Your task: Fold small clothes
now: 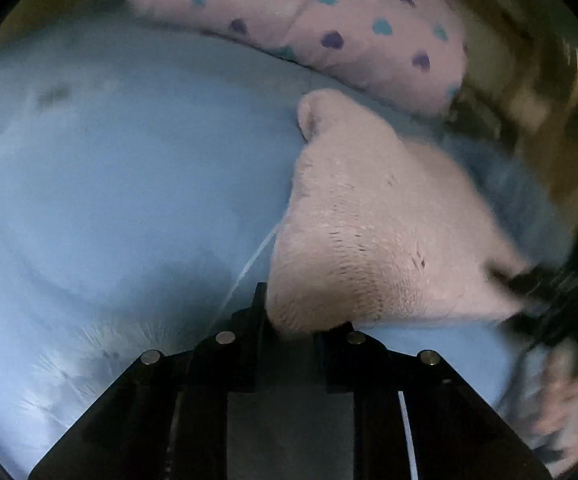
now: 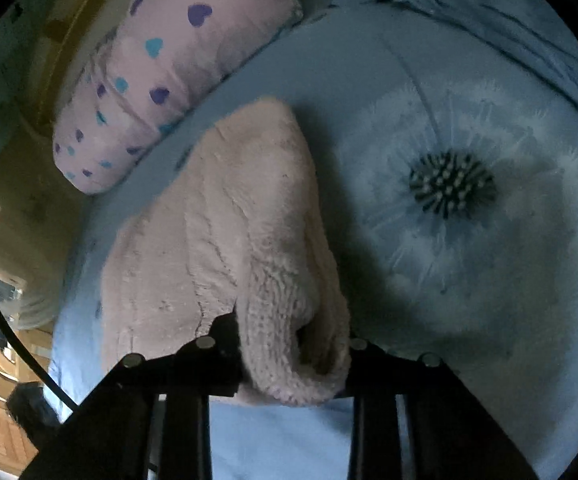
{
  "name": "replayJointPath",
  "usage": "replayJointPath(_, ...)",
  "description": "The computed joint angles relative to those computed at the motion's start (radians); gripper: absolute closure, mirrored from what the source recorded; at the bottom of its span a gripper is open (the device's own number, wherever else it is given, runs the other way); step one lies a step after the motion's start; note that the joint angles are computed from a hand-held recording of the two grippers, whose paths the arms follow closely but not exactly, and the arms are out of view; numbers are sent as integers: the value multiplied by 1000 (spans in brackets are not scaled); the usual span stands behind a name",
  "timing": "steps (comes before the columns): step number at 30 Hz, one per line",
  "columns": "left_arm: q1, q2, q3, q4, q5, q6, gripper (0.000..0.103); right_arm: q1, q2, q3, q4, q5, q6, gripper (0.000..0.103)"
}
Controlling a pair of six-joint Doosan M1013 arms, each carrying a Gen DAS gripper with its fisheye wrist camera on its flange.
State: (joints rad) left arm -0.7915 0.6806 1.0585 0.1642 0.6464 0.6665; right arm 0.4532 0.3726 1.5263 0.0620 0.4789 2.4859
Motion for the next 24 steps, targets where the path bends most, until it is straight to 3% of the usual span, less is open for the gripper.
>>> replayJointPath(2, 15, -12, 33, -91, -59, 41, 99, 2, 1, 4, -19, -14, 17, 61)
replayJointPath(3, 14, -13, 32, -83, -55, 55, 98, 2, 2, 4, -12, -18, 2, 58)
replayJointPath(6, -15, -8, -7, 48, 57, 67, 93, 0, 1, 2, 11, -18, -23, 46)
replayJointPath(8, -34, -6, -26, 130, 127, 53, 91, 16, 3, -20, -118, 42, 89, 41)
replayJointPath(11, -56, -11, -44, 216, 211, 67, 91, 74, 30, -100, -373, 240, 216, 26)
replayJointPath(14, -78, -15, -78, 266, 305, 126, 91, 125, 46, -157, -486, 395, 161, 25)
replayJointPath(15, -83, -33, -60, 267, 298, 130, 91, 145, 53, -179, -535, 474, 157, 24)
replayJointPath(17, -95, -53, -54, 296, 300, 133, 91, 176, 49, -189, -618, 555, 188, 24)
replayJointPath(24, -141, -130, 3, 376, 273, 124, 90, 253, -41, -94, -696, 543, 306, 24)
